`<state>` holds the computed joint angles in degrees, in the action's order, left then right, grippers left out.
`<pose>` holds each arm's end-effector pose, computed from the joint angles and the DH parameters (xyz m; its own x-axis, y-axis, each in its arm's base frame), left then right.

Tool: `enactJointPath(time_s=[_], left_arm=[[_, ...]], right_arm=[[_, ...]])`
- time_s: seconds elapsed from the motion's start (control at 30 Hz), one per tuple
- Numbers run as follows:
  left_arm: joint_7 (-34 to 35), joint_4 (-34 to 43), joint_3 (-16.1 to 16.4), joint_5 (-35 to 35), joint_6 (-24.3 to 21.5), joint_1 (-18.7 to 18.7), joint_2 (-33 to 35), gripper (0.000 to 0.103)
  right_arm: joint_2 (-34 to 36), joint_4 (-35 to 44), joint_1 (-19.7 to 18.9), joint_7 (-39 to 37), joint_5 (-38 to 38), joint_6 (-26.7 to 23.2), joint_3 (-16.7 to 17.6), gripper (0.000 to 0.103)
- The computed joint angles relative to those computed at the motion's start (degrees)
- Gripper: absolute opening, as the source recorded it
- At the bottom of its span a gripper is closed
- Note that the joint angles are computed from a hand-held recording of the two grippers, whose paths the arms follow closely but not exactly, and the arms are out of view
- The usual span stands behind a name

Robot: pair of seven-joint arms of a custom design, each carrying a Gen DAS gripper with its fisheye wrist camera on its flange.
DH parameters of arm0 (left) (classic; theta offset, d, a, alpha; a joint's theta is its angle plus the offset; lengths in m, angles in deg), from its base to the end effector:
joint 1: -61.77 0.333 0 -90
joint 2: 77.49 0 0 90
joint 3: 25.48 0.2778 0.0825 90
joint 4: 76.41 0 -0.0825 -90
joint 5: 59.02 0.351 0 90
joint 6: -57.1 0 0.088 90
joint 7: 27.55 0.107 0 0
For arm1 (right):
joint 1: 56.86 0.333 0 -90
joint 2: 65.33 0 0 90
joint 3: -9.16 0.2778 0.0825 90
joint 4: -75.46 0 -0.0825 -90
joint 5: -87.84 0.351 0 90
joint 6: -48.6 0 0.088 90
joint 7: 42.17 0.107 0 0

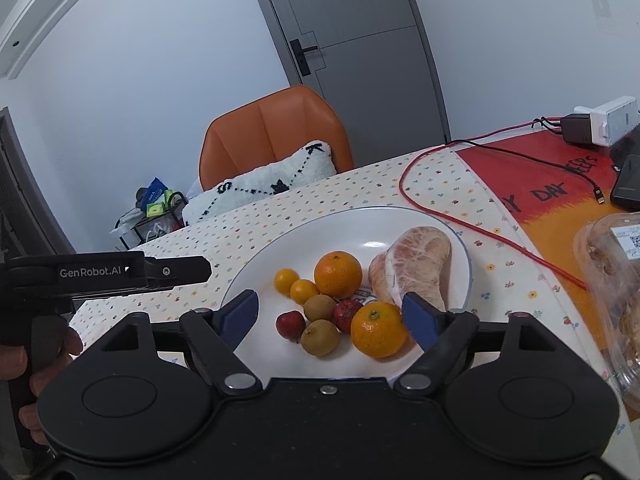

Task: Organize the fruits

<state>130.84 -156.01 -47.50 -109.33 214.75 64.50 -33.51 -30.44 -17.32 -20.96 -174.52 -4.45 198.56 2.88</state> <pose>0.7027 -0.1395 0.3177 -0.6327 -0.7501 0.1925 -0.5583 0.2697 -0.7846 0.5596 0.3554 0.2808 -0.2803 -0.9040 -0.3230 -0.4009 0.4159 -0.8163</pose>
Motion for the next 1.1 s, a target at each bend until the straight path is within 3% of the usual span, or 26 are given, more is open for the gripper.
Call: enactJointPath(time_s=[0.23, 0.63, 0.9, 1.1], left_arm=[[1.47, -3.20, -0.30, -2.18, 0.39, 1.81, -2.42, 0.074], [4.50, -9.98, 0.83, -5.47, 0.63, 4.30, -8.14, 0.080], [10.24, -14.69, 1.64, -10.86, -0.97, 6.30, -12.42, 0.095], [15.69, -17.93, 2.95, -16.25, -2.68, 7.31, -15.70, 0.098]], right_arm=[[0.13, 0.77, 0.96, -1.66, 1.02, -1.52, 0.30, 0.088], [0.10, 2.45, 4.29, -8.03, 5.97, -7.57, 0.79, 0.103], [0.23, 3.77, 5.82, -11.92, 9.01, -10.18, 1.64, 0.103], [0.04, 4.14, 7.42, -12.67, 10.99, -12.52, 1.92, 0.103]])
